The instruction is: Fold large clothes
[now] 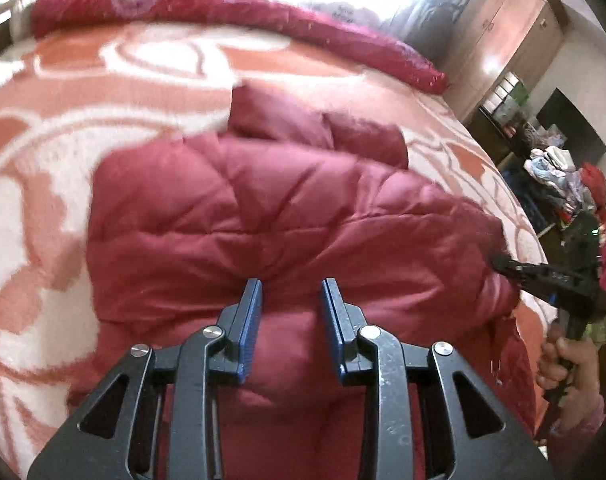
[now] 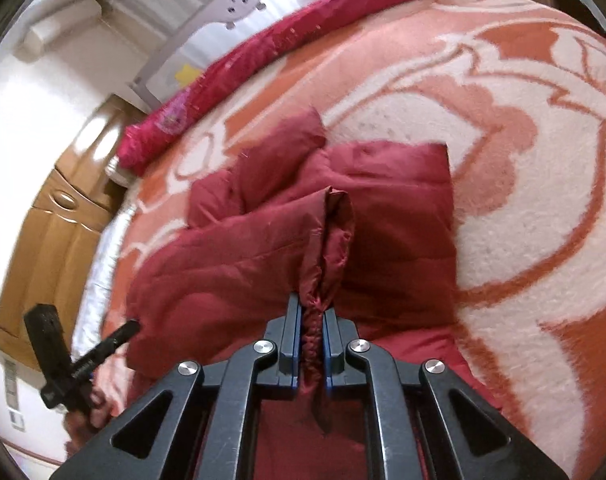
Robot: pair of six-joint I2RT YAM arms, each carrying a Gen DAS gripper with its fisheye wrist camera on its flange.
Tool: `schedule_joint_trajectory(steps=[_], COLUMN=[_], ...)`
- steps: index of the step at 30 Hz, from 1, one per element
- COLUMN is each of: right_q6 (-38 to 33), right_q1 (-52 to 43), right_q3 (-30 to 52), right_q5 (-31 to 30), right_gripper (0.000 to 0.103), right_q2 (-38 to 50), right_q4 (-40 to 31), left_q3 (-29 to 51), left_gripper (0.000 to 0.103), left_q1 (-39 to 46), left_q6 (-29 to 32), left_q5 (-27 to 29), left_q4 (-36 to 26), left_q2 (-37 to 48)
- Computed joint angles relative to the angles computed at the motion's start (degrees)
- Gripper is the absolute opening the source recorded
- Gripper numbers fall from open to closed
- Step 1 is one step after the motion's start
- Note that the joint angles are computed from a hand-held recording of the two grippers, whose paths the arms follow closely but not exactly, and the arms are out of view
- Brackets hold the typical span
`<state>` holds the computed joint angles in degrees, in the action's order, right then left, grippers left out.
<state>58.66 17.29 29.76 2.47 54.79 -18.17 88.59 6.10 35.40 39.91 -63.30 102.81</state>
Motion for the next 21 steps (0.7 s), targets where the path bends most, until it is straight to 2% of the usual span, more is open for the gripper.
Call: schedule_joint_trajectory(steps=[3, 4, 6, 8, 10, 14, 18, 21], right_q6=[1.31, 2.61, 5.54, 9.13, 7.25, -2.54, -3.07, -2.53], right_q1=[0.62, 1.22, 4.63, 12.98, 16.66, 13.98, 10.76, 6.73], right_q3=[-1.13, -1.13, 1.4, 6.04, 7.99, 10.4, 9.48, 2.12], right_q5=[1.43, 3.0, 9.6, 22.84, 26.38, 16.36, 13.38, 8.74], right_gripper=[0.029, 0.032, 0.037, 0.037, 0.037, 0.036, 0.036, 0.031], right_q2=[1.34, 0.05, -2.85, -4.89, -4.92, 4.0, 12.03, 9.51], right_q4=[0.02, -1.68, -9.04, -17.29, -17.15, -8.83, -7.11, -0.41], left_q3=[-2.99, -3.57, -3.61, -4.27, -5.15, -6.48, -5.74, -3.89], left_gripper=[0.027, 0.027, 0.027, 0.027, 0.027, 0.027, 0.027, 0.027], left_q1=[0.33, 0.15, 0.13, -0.5, -1.2, -1.76, -1.69, -0.48], left_q6=[0.66, 0.15, -0.32, -1.13, -2.1, -3.17, -2.3, -1.51], left_q5=[0.05, -0.1, -0.16, -1.01, -1.84, -3.08, -3.29, -2.43], left_q4=[1.28, 1.92, 2.27, 3.18, 4.83, 6.7, 5.99, 3.2], left_q2=[0.02, -0.02, 0.22, -0.46, -0.68, -1.16, -0.54, -0.68])
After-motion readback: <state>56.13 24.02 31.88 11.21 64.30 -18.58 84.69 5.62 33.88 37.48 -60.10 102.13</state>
